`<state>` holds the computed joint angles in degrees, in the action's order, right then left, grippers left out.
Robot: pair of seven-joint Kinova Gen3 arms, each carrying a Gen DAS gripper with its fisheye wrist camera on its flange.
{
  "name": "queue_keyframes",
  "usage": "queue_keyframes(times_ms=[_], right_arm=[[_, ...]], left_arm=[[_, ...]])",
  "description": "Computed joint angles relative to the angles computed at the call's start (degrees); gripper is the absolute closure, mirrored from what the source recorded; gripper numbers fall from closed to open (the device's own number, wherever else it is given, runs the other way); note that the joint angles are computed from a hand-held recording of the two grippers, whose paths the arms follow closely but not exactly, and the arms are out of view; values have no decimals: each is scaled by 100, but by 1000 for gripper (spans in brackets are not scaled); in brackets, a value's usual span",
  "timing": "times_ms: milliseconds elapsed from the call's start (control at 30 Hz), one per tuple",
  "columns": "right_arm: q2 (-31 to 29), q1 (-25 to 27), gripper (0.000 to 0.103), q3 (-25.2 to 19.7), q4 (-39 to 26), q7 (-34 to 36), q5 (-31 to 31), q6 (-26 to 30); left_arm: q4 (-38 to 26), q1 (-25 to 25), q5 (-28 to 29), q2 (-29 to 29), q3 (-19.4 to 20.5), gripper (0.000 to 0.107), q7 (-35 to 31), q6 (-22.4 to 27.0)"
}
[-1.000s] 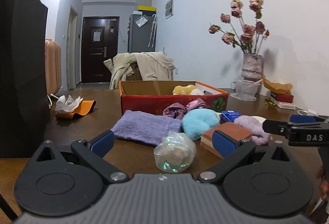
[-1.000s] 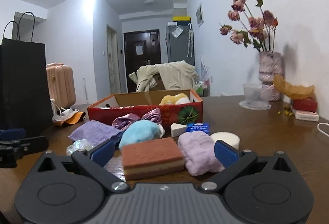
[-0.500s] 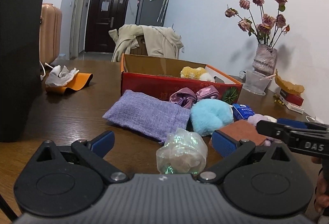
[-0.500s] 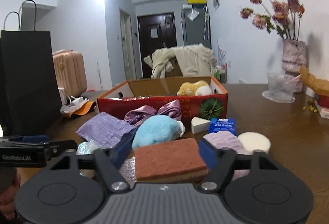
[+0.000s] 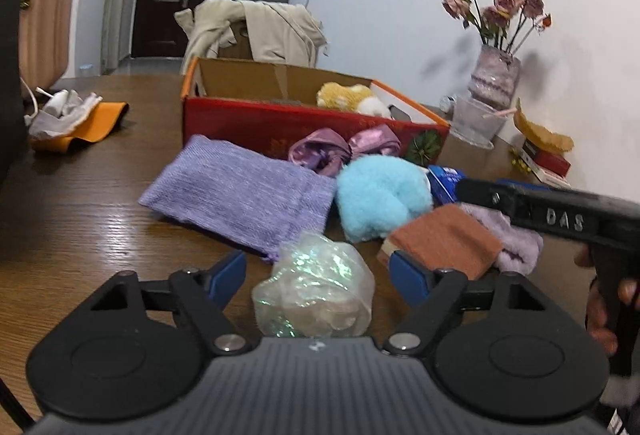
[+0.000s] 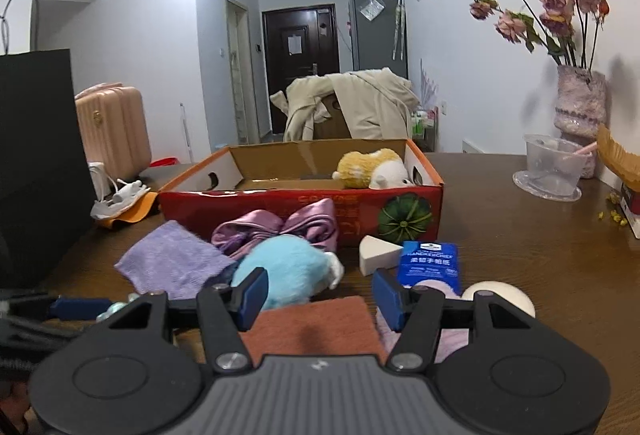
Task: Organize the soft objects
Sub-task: 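Grasp the clear plastic bag with the left gripper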
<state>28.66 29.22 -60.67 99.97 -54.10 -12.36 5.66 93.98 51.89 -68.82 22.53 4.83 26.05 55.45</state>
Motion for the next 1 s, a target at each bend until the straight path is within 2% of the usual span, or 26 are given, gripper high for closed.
queue_keyframes(times_ms=[200,267,333,433,567,700,767,800,867,967,1000], right_arm=[[239,-394,45,290,-406,213,-12,293],[285,-655,45,559,-593,270,-118,421],[353,-879,46,815,-826,265,-284,583],[390,-1306,57,1385,-1189,164,-497,753],[515,-1892,59,2164,-1719,38,-574,1026],[823,-1697,59,1898,-2118,704,-917,1816],[769,-1871,65,2115,-2106,904,-969,1913],[802,-1941,72,2189,-2198,895,-923,2081],[885,-2033,74,2329,-2416,988,-991,2488],[824,-2396,75,2778,-2537,990,-920,2766],[781,-2449,78,2857,-2504,1048,-947,2779]], left_arm=[[10,-34,103,-22,1,30,-49,-50],[19,-59,137,-43,14,37,-107,-89],[53,-131,205,-78,36,53,-186,-237],[70,-160,240,-96,16,56,-239,-349],[-5,-179,300,-70,-3,57,-338,-339],[-137,-179,404,-3,-42,56,-520,-293],[-190,-173,456,25,-65,56,-593,-272],[-221,-160,480,44,-75,56,-623,-251],[-264,-138,518,68,-98,56,-677,-228],[-360,-96,603,116,-117,56,-788,-137],[-369,-69,607,121,-132,56,-793,-110]])
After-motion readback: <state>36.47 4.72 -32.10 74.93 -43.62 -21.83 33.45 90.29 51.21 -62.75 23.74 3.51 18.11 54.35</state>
